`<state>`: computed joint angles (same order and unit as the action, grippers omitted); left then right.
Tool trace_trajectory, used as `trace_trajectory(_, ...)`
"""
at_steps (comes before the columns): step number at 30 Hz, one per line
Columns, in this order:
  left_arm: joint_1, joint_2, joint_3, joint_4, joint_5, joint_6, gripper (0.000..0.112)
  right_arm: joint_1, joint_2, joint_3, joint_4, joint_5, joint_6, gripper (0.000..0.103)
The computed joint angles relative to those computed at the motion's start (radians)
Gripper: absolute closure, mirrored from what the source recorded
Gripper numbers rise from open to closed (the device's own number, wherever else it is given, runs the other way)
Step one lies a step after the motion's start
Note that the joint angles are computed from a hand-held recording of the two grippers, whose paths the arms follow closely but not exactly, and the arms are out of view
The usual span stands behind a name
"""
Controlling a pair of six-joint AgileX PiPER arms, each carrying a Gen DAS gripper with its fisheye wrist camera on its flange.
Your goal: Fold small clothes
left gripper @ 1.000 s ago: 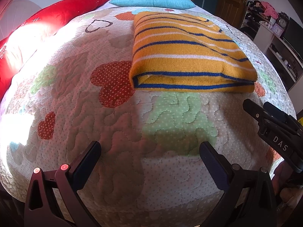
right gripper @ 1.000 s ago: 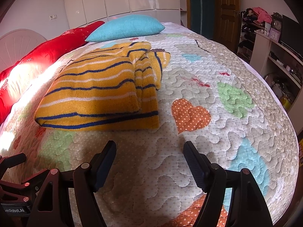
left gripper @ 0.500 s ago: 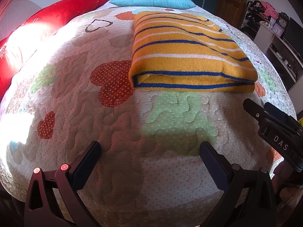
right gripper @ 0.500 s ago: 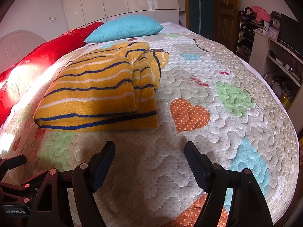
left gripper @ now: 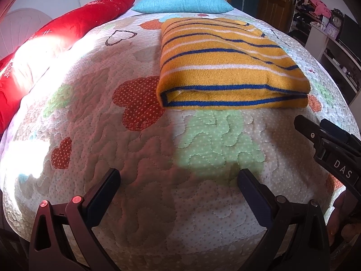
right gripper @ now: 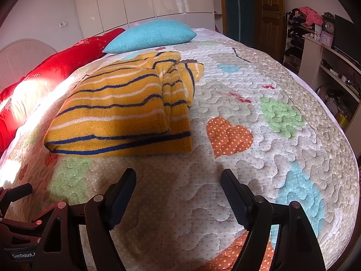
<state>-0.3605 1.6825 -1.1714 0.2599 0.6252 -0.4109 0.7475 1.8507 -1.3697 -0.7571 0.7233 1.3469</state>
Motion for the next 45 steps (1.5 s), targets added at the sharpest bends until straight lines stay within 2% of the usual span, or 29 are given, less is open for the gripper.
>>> trace_trajectory(16,-0.002,-0.003,0.021,0.070,-0.026,-0.069,0.009,0.041,0.015,-0.029,-0.045,0.018,-0.005,0.020)
trace_trajectory(26,0.013,0.007,0.017,0.029,-0.033,-0.036,0.009,0.032,0.014,-0.026,-0.027,0.009,-0.016,0.020)
trace_trajectory(30,0.015,0.007,0.015,0.028,-0.033,-0.032,0.009,0.031,0.002,-0.025,-0.065,0.008,0.011,0.020)
trace_trajectory(33,0.020,0.002,0.012,0.015,-0.034,-0.024,0.009,0.002,0.000,-0.069,-0.073,-0.011,-0.021,0.020)
trace_trajectory(36,0.025,-0.006,0.013,0.000,-0.036,-0.009,0.009,-0.044,0.028,-0.157,-0.038,-0.055,-0.083,0.020)
trace_trajectory(38,0.029,-0.015,0.018,-0.002,-0.043,-0.005,0.009,-0.081,0.054,-0.199,0.003,-0.143,-0.148,0.034)
trace_trajectory(40,0.031,-0.020,0.017,-0.007,-0.044,-0.002,0.009,-0.121,0.112,-0.270,0.145,-0.203,-0.323,0.039)
trace_trajectory(41,0.033,-0.020,0.013,-0.012,-0.040,0.003,0.009,-0.137,0.155,-0.324,0.223,-0.183,-0.403,0.039)
trace_trajectory(43,0.034,-0.021,0.008,-0.018,-0.032,0.011,0.009,-0.171,0.243,-0.427,0.381,-0.088,-0.530,0.042)
trace_trajectory(45,0.037,-0.026,0.011,-0.016,-0.032,0.011,0.009,-0.180,0.247,-0.417,0.425,-0.079,-0.564,0.043)
